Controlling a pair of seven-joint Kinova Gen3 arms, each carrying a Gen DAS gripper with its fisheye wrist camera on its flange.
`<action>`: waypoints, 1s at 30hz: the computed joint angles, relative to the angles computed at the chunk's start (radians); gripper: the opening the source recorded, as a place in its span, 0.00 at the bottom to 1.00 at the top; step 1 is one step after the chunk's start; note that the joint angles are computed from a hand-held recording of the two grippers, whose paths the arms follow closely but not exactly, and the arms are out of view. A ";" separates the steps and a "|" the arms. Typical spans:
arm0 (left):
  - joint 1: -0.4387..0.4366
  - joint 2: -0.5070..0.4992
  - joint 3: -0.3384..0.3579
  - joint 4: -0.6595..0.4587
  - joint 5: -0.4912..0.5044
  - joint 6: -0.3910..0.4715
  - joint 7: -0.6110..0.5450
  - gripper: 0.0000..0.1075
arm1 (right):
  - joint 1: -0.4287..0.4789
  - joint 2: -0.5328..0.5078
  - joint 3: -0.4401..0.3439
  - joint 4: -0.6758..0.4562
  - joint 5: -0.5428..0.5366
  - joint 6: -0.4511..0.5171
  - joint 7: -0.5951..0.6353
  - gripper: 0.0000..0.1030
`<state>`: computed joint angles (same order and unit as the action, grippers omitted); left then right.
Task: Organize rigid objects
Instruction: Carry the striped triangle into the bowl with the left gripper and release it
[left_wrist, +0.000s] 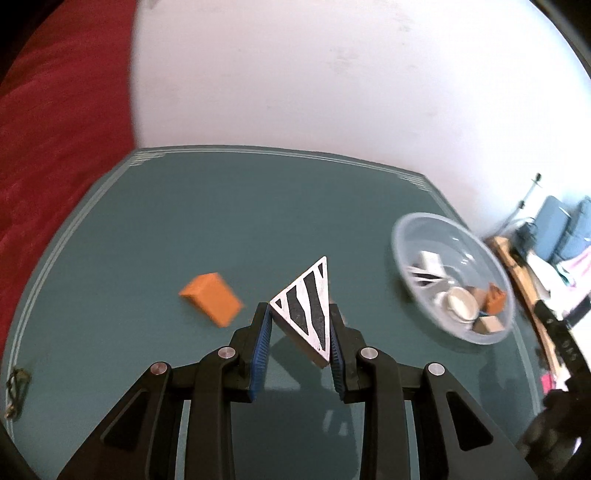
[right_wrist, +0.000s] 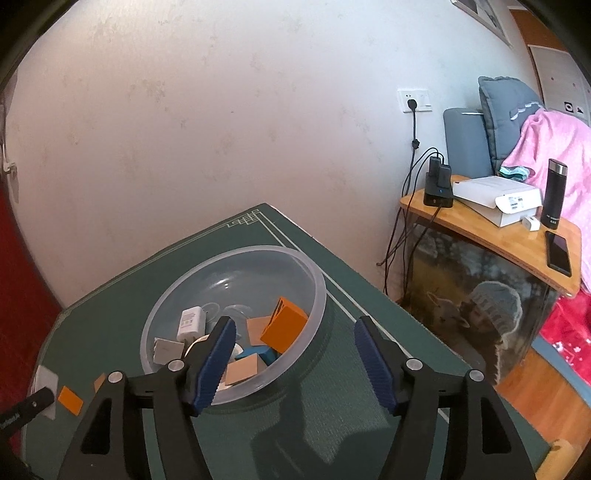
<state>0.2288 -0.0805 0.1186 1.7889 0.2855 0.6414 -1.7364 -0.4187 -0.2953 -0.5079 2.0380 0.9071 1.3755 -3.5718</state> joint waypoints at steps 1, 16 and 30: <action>0.004 0.007 0.000 -0.011 0.012 0.010 -0.012 0.28 | 0.000 0.001 -0.003 0.002 0.001 0.001 -0.006 0.69; 0.160 0.138 0.114 -0.183 -0.167 0.041 0.121 0.28 | -0.069 0.036 0.011 0.020 0.018 0.078 -0.110 0.70; 0.278 0.238 0.116 -0.289 -0.297 0.065 0.222 0.28 | -0.038 0.009 0.020 0.031 -0.017 0.047 -0.112 0.70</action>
